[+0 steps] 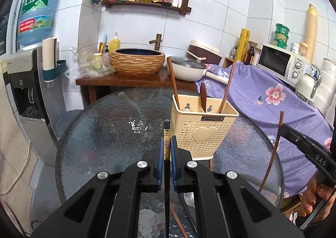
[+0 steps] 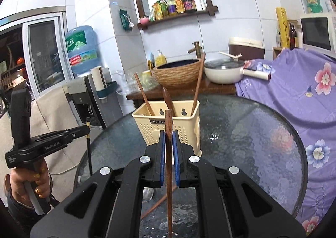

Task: Organize utensils
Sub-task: 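Lift both held chopsticks and carry them over the cream holder, then lower both chopsticks into the holder and open both grippers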

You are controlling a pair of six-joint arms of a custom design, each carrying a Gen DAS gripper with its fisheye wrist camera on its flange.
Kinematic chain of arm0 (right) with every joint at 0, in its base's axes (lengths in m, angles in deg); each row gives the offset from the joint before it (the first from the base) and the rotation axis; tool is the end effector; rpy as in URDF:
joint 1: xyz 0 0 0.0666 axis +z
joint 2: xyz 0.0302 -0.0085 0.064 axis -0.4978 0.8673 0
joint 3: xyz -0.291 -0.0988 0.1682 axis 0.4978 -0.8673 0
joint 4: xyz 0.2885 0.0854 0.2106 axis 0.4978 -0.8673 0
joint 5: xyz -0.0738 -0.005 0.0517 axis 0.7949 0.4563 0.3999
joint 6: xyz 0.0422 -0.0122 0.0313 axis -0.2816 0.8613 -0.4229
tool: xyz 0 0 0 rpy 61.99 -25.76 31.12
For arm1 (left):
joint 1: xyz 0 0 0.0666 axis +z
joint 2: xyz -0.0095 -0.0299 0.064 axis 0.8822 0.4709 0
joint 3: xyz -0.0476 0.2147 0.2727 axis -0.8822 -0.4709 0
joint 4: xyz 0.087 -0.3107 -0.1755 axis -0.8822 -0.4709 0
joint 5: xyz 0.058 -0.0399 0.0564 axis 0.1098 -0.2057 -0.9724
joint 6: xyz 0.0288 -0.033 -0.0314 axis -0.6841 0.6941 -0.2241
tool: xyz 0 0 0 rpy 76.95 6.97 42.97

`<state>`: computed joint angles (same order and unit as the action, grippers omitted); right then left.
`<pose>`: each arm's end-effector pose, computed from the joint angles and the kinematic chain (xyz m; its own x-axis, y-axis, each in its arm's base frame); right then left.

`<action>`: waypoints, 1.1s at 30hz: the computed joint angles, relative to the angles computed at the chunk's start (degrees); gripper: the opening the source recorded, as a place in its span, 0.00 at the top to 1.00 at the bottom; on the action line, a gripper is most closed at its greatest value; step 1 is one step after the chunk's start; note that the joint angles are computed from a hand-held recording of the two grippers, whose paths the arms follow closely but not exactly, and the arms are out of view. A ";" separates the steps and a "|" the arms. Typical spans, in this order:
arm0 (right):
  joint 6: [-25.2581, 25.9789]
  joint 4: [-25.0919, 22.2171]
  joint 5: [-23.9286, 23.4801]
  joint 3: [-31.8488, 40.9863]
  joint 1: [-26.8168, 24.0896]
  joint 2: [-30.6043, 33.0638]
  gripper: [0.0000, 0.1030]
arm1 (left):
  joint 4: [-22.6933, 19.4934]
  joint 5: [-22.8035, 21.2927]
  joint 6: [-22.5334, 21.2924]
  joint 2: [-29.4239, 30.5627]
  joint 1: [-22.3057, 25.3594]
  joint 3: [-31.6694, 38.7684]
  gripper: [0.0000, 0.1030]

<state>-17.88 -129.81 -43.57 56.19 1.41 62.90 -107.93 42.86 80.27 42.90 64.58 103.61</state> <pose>0.3897 0.2227 0.6084 -0.3942 0.1455 -0.9074 -0.1047 0.9739 0.2016 0.4476 0.0043 0.6046 -0.5143 0.0751 -0.8543 0.3924 0.9064 -0.1565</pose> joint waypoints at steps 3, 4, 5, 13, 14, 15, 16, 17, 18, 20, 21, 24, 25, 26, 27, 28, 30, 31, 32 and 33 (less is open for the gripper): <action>0.68 -0.13 0.47 0.89 0.35 0.21 0.93 | 0.44 0.39 0.03 -0.43 0.28 -0.11 0.94; 0.80 -0.15 0.49 1.15 0.39 0.34 0.93 | 0.52 0.52 0.09 -0.51 0.41 -0.08 0.94; 1.00 -0.32 0.51 1.54 0.43 0.55 0.93 | 0.71 0.56 0.24 -0.59 0.46 -0.05 0.94; 2.09 -0.68 0.76 3.88 0.71 1.61 0.93 | 1.31 0.78 0.62 -0.48 0.44 1.08 0.94; 2.15 -0.72 0.76 4.16 0.73 1.74 0.93 | 1.42 0.79 0.77 -0.45 0.43 1.17 0.94; 2.25 -0.88 0.64 4.65 0.67 2.02 0.93 | 1.51 0.91 1.00 -0.42 0.46 1.27 0.94; 2.30 -0.94 0.59 4.96 0.65 2.17 0.93 | 1.55 1.07 1.17 -0.37 0.47 1.42 0.94; 2.36 -1.04 0.54 5.36 0.64 2.38 0.93 | 1.44 1.18 1.16 -0.30 0.43 1.63 0.94; 2.44 -1.15 0.55 5.86 0.64 2.65 0.93 | 1.28 1.29 1.15 -0.15 0.36 1.99 0.94; 2.60 -1.16 0.46 6.28 0.63 2.83 0.93 | 1.23 1.40 1.22 -0.05 0.24 2.50 0.94; 2.81 -1.54 0.22 7.07 0.57 3.23 0.93 | 1.30 1.33 1.15 0.01 0.15 2.81 0.94; 3.37 -2.73 -0.23 9.42 0.48 4.42 0.93 | 1.30 1.27 1.04 0.50 -0.03 4.12 0.94; 3.60 -3.22 -0.25 10.44 0.42 4.91 0.93 | 1.17 1.37 1.06 0.68 -0.07 4.49 0.94; 3.72 -3.71 -0.40 11.39 0.34 5.36 0.93 | 0.90 1.61 1.19 1.01 -0.17 5.18 0.94; 3.72 -3.99 -0.68 11.80 0.24 5.52 0.93 | 0.71 1.78 1.22 1.21 -0.26 5.63 0.94; 3.59 -4.82 -1.27 13.27 0.02 6.22 0.93 | 0.47 1.93 1.26 1.56 -0.36 6.42 0.94; 3.44 -6.13 -2.45 15.95 -0.40 7.50 0.93 | 0.05 1.92 1.71 2.48 -0.64 8.42 0.94; 3.48 -7.05 -3.00 17.88 -0.65 8.42 0.93 | -0.21 2.10 1.86 2.89 -0.65 9.28 0.94; 3.64 -7.87 -3.21 19.84 -0.80 9.36 0.93 | -0.75 2.49 2.22 3.69 -0.67 11.07 0.94; 3.97 -8.64 -3.21 22.26 -0.97 10.46 0.93 | -1.32 2.91 2.49 4.52 -0.70 13.00 0.94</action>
